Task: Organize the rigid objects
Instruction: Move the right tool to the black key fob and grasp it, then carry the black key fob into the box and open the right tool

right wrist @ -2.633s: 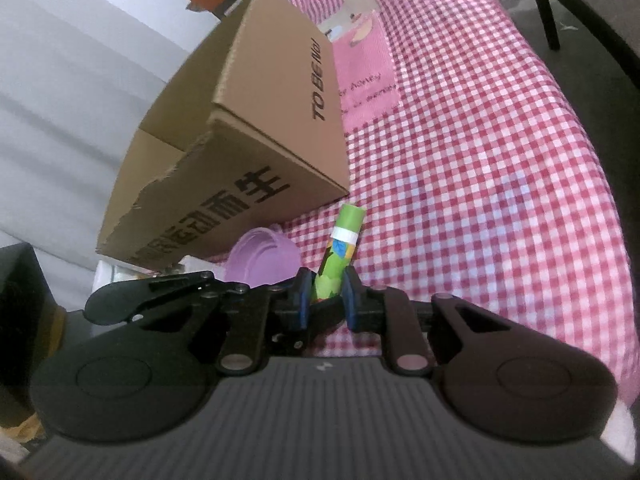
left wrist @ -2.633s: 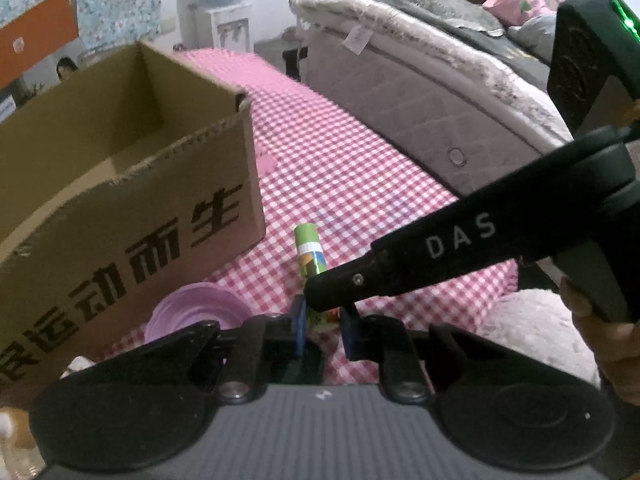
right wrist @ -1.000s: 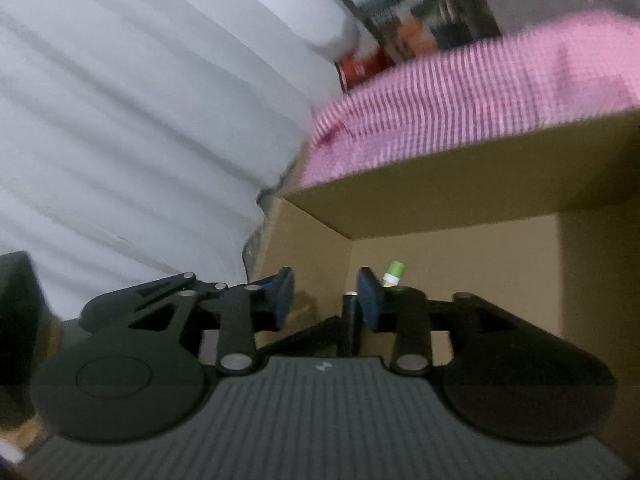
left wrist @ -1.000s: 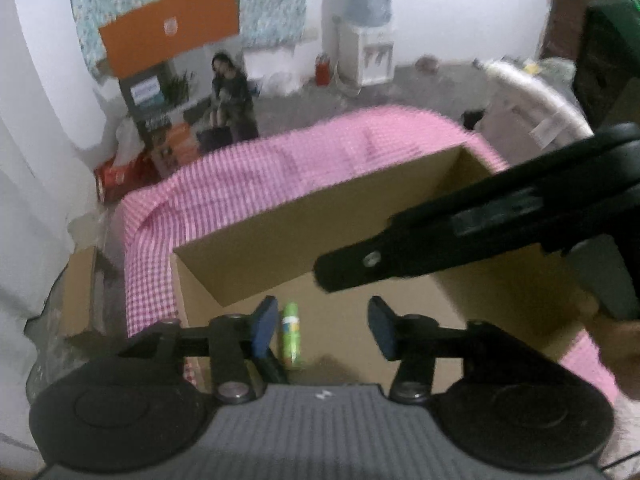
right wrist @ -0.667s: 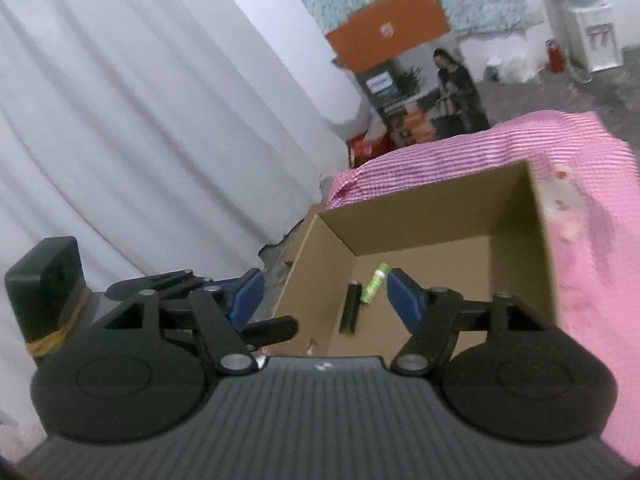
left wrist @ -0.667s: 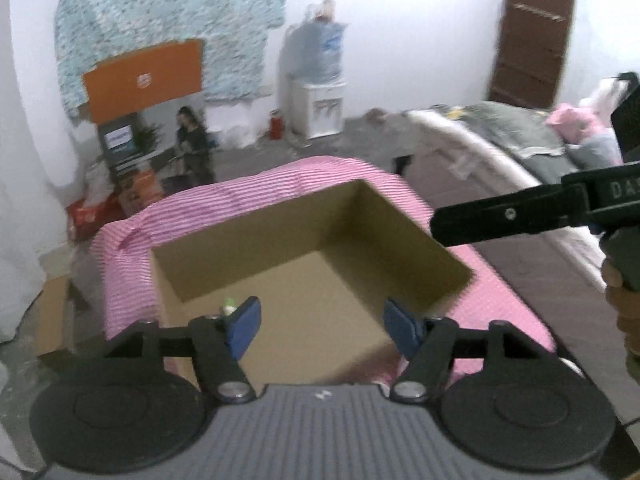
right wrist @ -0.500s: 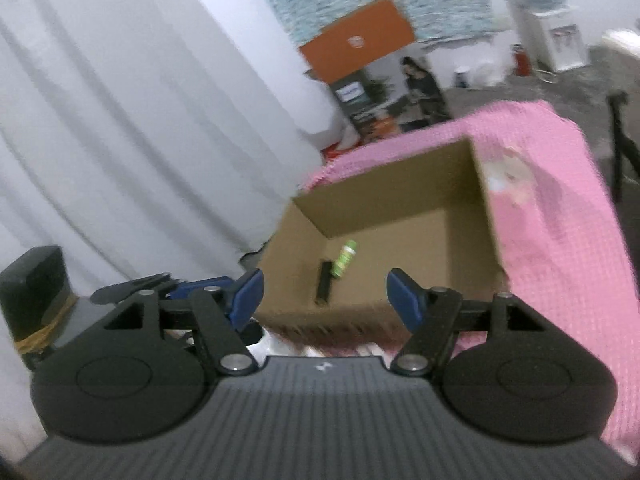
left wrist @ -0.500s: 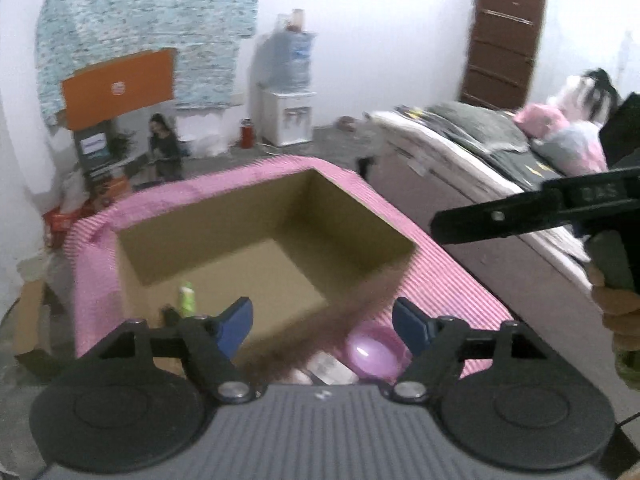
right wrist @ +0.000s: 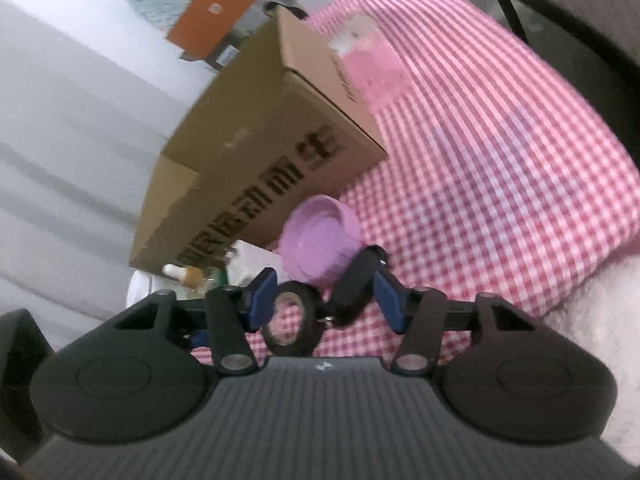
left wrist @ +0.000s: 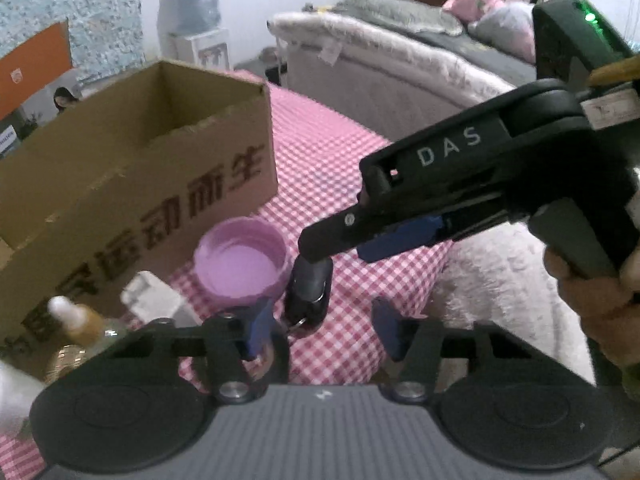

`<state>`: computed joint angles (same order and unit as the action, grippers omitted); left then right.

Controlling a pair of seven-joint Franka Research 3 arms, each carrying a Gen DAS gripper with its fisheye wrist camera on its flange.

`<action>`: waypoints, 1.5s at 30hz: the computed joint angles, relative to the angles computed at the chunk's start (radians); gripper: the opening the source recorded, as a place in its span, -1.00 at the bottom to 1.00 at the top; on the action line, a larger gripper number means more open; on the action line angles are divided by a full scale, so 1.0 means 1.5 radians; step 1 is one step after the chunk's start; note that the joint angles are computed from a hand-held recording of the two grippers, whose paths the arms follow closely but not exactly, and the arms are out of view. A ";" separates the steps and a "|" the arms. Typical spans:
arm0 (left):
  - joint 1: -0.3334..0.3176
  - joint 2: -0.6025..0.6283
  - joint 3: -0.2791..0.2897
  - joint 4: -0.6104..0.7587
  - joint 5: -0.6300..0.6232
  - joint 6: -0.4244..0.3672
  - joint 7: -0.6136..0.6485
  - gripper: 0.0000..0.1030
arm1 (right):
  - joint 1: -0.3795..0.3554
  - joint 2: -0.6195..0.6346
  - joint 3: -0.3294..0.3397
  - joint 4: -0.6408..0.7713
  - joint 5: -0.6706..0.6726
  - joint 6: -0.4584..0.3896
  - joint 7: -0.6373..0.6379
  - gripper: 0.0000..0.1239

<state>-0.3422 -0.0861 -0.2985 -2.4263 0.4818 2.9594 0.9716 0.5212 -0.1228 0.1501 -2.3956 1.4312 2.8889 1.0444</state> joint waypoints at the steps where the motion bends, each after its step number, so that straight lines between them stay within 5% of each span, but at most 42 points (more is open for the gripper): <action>1: 0.001 0.013 0.000 0.011 0.000 -0.004 0.003 -0.14 | -0.001 0.007 -0.003 0.001 0.012 -0.007 -0.006 -0.23; 12: -0.008 0.090 0.011 0.083 0.001 -0.050 -0.004 -0.31 | -0.033 0.053 -0.005 0.024 0.048 -0.061 -0.041 -0.49; 21: -0.014 0.093 0.003 0.076 -0.087 -0.032 0.064 -0.31 | -0.045 0.041 -0.006 0.016 0.035 -0.071 -0.050 -0.51; 33: -0.016 0.111 0.012 0.100 -0.060 -0.041 0.026 -0.15 | -0.048 0.039 -0.012 0.019 0.039 -0.094 -0.082 -0.62; 39: -0.026 0.115 0.024 0.108 0.012 -0.052 -0.032 -0.30 | -0.044 0.046 -0.005 0.023 0.036 -0.070 -0.100 -0.66; 45: -0.015 0.111 0.021 0.095 -0.004 -0.027 -0.030 -0.41 | -0.048 0.054 -0.009 0.030 0.118 -0.090 -0.157 -0.66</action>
<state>-0.3647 0.0807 -0.2664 -2.2842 0.4762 2.9188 0.9272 0.4486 -0.0425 0.1372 -2.3512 1.6076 2.7533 0.8089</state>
